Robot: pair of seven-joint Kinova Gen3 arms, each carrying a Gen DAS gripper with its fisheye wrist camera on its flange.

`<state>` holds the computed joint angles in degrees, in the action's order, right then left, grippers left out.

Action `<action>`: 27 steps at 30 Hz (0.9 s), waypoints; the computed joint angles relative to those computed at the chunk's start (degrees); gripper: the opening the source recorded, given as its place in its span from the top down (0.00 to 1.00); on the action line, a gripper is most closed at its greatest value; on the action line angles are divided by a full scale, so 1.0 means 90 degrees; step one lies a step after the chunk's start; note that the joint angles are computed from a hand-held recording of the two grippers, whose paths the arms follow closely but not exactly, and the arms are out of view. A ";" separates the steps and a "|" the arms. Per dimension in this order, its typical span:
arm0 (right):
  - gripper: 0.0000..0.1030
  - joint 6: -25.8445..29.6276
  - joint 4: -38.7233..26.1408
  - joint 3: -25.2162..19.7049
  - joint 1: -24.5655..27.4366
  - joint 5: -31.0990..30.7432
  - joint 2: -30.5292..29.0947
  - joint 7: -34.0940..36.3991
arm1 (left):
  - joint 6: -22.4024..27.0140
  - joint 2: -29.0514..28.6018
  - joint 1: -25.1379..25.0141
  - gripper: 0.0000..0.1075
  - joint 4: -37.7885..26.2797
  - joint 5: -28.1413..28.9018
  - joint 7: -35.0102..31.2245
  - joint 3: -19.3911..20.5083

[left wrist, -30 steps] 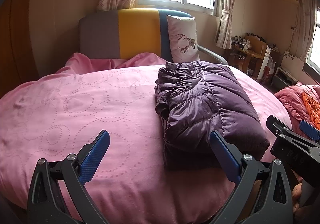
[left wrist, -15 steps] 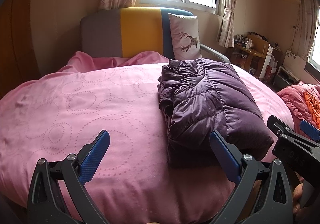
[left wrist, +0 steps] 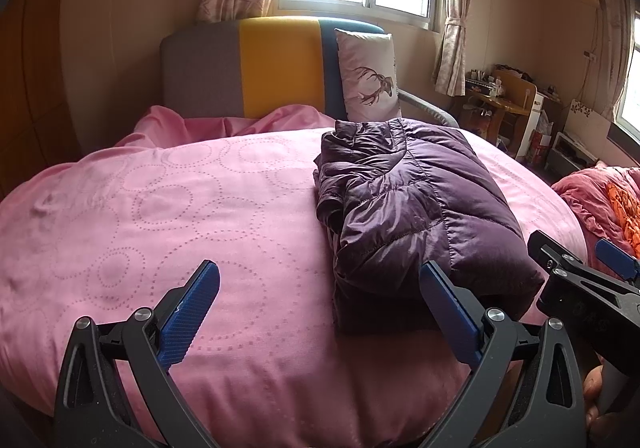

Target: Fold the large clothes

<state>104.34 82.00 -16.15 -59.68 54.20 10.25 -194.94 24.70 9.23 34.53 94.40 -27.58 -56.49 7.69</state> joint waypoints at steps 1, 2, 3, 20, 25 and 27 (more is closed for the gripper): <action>0.02 0.0002 -0.0003 0.0000 -0.0001 -0.0008 -0.0003 -0.0008 | 0.0011 0.0006 -0.0020 0.08 -0.0015 0.0036 -0.0045 0.0017; 0.02 -0.0023 0.0009 0.0000 0.0008 -0.0018 -0.0013 -0.0002 | 0.0011 0.0006 -0.0017 0.08 -0.0015 0.0037 -0.0046 0.0014; 0.02 -0.0037 0.0005 -0.0001 0.0013 -0.0023 -0.0008 -0.0004 | 0.0010 0.0005 0.0000 0.08 -0.0012 0.0014 -0.0024 0.0002; 0.02 -0.0230 0.0086 -0.0020 0.0103 -0.0087 -0.0060 0.0060 | -0.0048 -0.0011 0.0030 0.08 0.0080 -0.0101 0.0100 -0.0022; 0.02 -0.0320 0.0145 -0.0043 0.0127 -0.0089 -0.0122 0.0024 | 0.0098 0.0056 0.0017 0.08 -0.0016 0.0001 0.0053 -0.0012; 0.02 -0.0373 0.0171 -0.0053 0.0158 -0.0106 -0.0141 0.0051 | 0.0112 0.0068 -0.0045 0.08 -0.0035 0.0134 -0.0016 0.0017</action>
<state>100.99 83.55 -16.63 -58.26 53.24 8.98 -194.49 25.70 9.84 34.12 94.09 -26.37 -56.63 7.84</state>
